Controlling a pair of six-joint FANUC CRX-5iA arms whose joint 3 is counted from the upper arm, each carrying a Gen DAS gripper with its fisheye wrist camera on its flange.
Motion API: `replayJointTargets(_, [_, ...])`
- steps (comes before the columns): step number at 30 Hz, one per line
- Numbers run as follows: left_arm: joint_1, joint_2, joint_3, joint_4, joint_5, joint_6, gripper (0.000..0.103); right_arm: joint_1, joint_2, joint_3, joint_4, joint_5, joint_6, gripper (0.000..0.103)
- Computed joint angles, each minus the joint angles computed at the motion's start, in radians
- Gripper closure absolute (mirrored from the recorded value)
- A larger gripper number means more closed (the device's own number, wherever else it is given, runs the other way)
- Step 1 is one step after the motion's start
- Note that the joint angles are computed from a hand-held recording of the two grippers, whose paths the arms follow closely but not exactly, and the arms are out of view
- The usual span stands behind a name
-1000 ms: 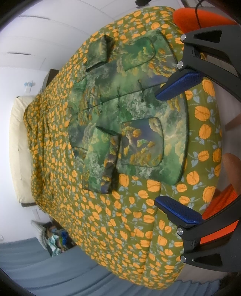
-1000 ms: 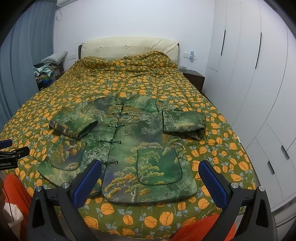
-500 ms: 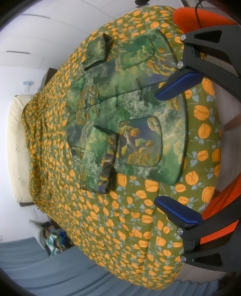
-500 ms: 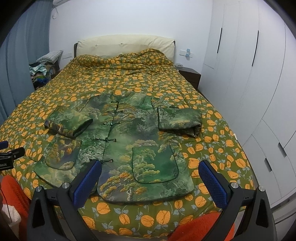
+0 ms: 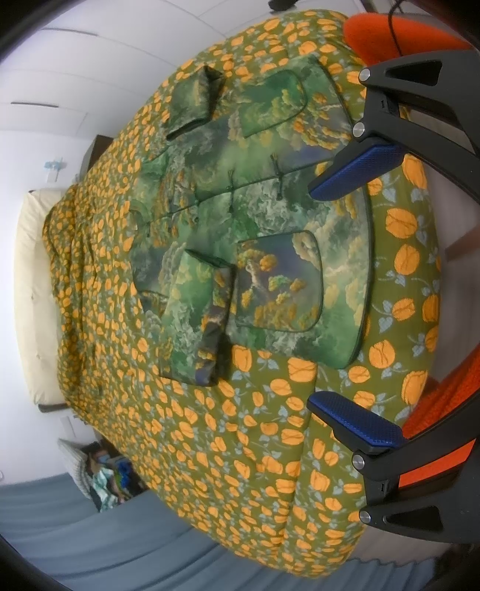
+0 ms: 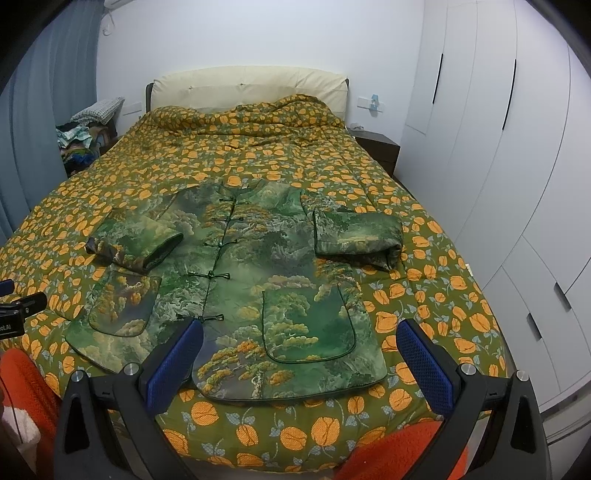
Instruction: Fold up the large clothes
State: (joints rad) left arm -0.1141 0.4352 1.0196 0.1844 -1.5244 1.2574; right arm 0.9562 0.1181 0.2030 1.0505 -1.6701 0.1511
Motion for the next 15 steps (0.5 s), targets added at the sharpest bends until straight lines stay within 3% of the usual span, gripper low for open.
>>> replayJointTargets(12, [0.002, 0.003, -0.004, -0.022, 0.004, -0.005, 0.0, -0.009, -0.012, -0.019, -0.011, 0.009, -0.013, 0.001])
replayJointTargets(15, [0.01, 0.041, 0.043, -0.036, -0.019, 0.006, 0.0, -0.022, -0.034, -0.043, -0.03, 0.028, -0.033, 0.001])
